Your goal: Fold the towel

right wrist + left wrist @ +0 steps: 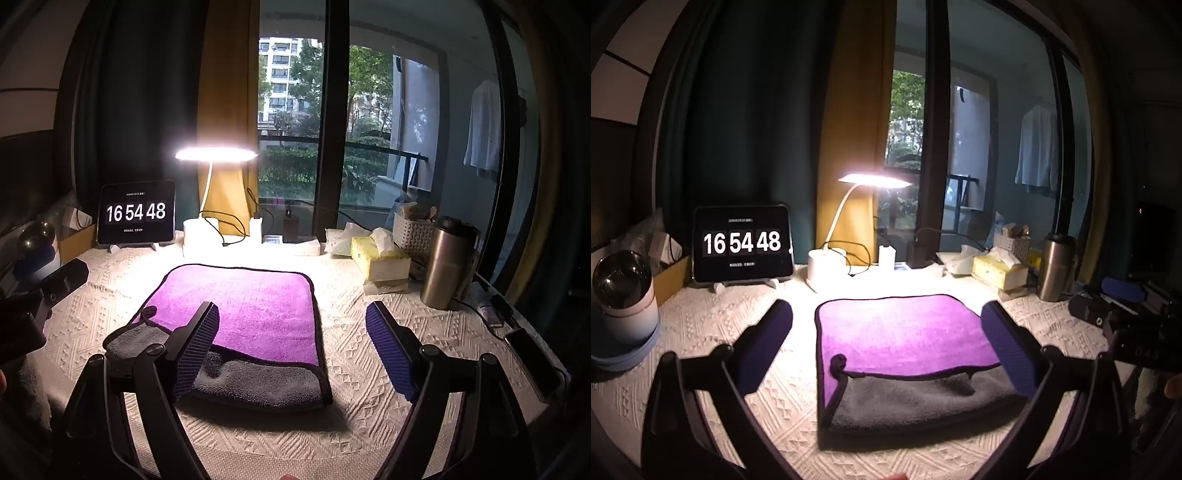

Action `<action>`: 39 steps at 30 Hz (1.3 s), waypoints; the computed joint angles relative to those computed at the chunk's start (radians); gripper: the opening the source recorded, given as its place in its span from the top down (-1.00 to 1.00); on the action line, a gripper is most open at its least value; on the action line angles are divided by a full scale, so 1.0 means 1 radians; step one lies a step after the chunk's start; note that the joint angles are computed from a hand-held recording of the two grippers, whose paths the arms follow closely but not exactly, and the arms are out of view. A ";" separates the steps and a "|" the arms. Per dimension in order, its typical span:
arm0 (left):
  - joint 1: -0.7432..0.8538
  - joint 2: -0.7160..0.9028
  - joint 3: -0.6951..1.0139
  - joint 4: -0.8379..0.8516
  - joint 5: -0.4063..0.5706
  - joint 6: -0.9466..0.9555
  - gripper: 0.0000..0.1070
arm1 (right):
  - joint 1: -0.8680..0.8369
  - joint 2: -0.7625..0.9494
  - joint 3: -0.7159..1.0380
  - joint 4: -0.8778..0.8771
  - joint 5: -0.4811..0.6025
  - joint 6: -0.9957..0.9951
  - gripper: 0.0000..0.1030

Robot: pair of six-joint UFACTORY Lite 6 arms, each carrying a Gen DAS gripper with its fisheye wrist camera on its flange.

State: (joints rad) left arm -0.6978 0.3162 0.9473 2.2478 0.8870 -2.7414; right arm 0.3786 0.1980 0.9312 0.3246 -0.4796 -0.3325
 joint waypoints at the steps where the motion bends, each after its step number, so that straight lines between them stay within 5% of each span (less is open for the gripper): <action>1: 0.000 0.000 0.000 -0.002 -0.002 0.002 -0.92 | -0.001 -0.003 -0.004 -0.003 0.000 0.003 -0.64; 39: 0.001 0.014 0.022 -0.004 -0.031 0.009 -0.91 | -0.030 0.031 0.028 -0.055 0.012 0.037 -0.64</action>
